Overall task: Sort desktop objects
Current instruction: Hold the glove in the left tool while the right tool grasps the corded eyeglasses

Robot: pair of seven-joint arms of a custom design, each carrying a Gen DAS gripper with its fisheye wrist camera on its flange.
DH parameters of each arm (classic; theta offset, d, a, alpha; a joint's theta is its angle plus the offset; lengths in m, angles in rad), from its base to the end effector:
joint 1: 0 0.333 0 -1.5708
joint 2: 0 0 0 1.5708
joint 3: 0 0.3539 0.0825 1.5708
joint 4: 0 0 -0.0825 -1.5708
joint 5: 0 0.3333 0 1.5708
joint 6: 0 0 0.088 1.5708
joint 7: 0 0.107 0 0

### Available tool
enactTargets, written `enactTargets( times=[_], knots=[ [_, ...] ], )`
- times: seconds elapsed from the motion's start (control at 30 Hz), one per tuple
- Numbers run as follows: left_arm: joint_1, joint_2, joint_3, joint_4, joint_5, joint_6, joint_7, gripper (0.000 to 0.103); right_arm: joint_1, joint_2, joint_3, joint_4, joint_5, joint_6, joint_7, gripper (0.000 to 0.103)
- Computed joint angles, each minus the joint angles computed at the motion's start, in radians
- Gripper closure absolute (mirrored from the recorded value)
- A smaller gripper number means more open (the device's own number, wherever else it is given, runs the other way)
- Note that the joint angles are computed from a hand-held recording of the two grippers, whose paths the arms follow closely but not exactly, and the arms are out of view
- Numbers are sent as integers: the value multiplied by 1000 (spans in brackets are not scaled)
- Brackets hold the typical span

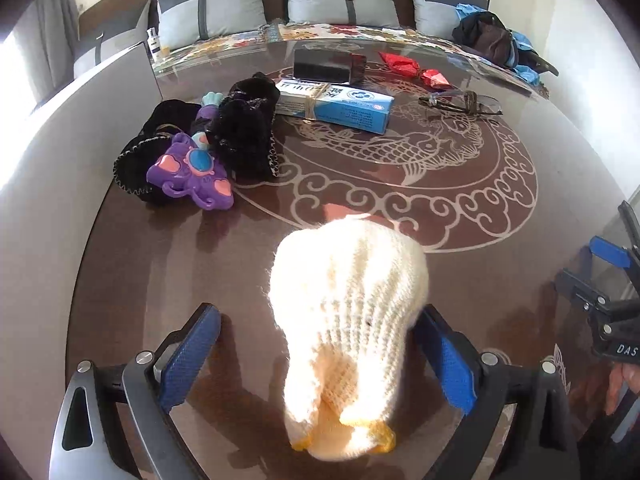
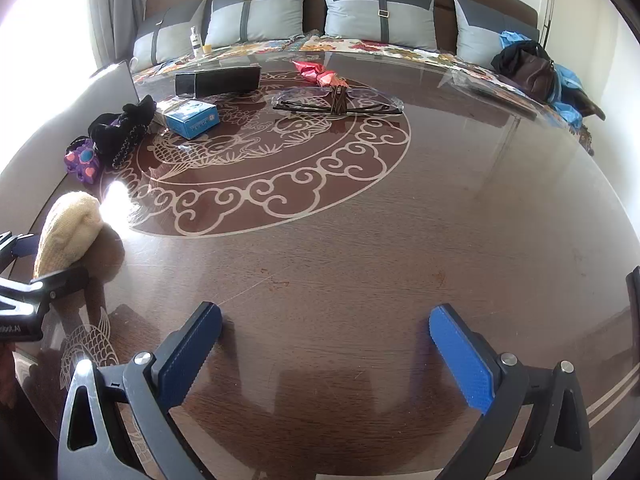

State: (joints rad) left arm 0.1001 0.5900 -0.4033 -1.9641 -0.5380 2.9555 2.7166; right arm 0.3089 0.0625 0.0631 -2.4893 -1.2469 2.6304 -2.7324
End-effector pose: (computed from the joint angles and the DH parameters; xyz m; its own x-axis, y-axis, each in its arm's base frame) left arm 0.6235 -0.1251 0.2975 -0.7337 -0.6794 -0.0078 -0.5728 0.6247 -0.5307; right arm 0.4022 0.1817 0.3411 -0.4921 -0.8703 0.0190 -0.7134 0.3907 -0.5817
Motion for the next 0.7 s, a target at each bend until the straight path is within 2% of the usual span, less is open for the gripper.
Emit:
enactTargets(
  times=[0.1,0.2,0.4,0.53,0.57,0.63,0.7],
  knots=[
    [-21,29,24,44,-1,22,-50,4,0,0,0,-1,-1,0,2,0],
    [42,51,-51,31,-22,85,-12,0,0,0,0,0,-1,0,1,0],
    [66,60,-73,34,1,81,-25,0,-3,1,-3,0,-1,13,-13,0],
    [75,61,-82,32,7,83,-27,0,-73,-7,-44,-17,139,168,-318,0],
    [75,61,-83,32,9,83,-28,0,-90,-12,-56,-17,155,177,-363,0],
    [76,62,-83,32,12,83,-31,0,-116,-21,-75,5,156,122,-424,0],
    [77,62,-84,32,14,84,-33,0,-153,-12,-97,43,163,104,-520,0]
  ],
)
